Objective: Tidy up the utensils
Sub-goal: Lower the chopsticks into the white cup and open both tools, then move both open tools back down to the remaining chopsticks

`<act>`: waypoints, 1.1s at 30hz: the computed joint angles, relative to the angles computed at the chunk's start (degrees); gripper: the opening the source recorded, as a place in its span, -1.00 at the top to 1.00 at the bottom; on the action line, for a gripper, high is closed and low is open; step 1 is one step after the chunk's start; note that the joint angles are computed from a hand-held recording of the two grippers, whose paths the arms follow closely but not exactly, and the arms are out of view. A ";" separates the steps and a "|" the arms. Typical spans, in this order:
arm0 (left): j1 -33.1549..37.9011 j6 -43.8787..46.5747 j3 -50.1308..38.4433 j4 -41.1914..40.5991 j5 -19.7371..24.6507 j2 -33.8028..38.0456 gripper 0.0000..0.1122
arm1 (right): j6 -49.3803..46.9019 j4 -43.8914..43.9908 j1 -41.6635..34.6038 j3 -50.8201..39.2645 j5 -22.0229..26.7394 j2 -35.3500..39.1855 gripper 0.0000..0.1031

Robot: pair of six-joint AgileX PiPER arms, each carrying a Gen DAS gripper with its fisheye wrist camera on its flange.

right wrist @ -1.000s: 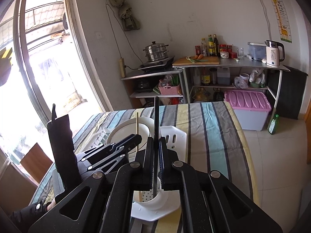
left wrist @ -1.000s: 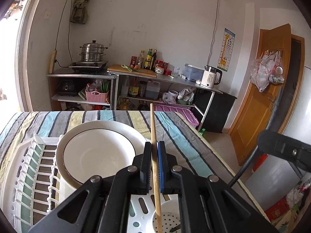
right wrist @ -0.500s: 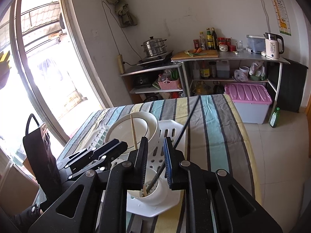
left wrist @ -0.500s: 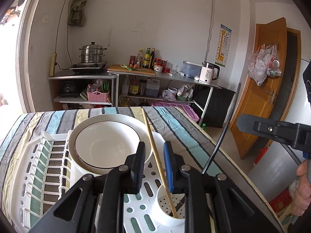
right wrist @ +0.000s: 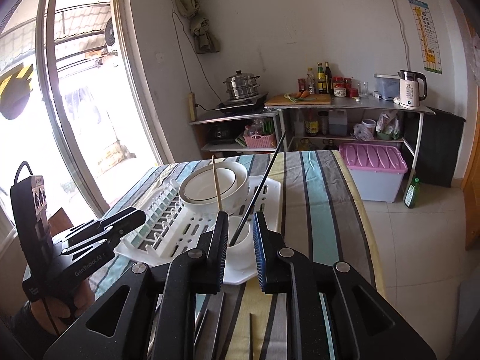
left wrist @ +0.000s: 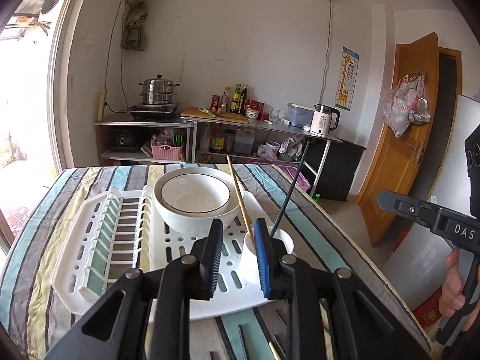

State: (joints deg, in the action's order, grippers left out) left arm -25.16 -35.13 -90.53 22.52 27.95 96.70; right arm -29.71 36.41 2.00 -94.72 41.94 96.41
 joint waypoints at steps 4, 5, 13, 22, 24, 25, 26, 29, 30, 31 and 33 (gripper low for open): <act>-2.56 -8.24 9.15 7.47 0.60 -7.26 0.60 | -3.79 1.97 0.23 11.17 -3.07 -7.94 0.67; -3.52 -11.08 12.25 9.84 0.08 -9.58 0.60 | -4.72 2.28 0.36 13.75 -3.98 -9.88 0.67; -10.90 -26.22 25.58 22.55 3.97 -19.70 0.60 | -9.41 4.63 0.02 29.24 -5.92 -20.63 0.67; -14.97 -31.24 33.16 23.52 6.44 -23.49 0.60 | -13.83 7.74 -0.83 36.59 -4.99 -23.95 0.67; -15.17 -31.19 33.47 23.48 6.96 -23.29 0.60 | -14.42 8.28 -0.96 37.01 -4.89 -23.87 0.67; -15.41 -31.72 33.91 23.79 7.26 -23.38 0.60 | -14.74 8.46 -1.01 37.51 -4.97 -24.12 0.67; -15.19 -31.44 34.00 23.31 7.26 -23.22 0.60 | -14.60 8.25 -0.87 37.38 -5.01 -23.91 0.67; -15.00 -31.68 34.95 22.77 7.13 -22.95 0.60 | -14.30 7.87 -0.64 36.83 -5.27 -22.79 0.67; -14.87 -31.42 34.89 22.43 7.12 -22.56 0.60 | -14.25 7.66 -0.37 36.99 -5.57 -22.52 0.67; -14.62 -30.97 34.99 21.93 6.90 -22.21 0.60 | -13.91 7.15 -0.04 37.04 -5.92 -22.13 0.67; -13.80 -28.67 34.15 19.82 7.02 -21.03 0.60 | -12.43 5.56 0.97 36.44 -6.52 -20.80 0.67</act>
State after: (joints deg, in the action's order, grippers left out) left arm -38.96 -63.80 -56.37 42.34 34.97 75.68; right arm -42.14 41.97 2.97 -58.28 35.42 75.61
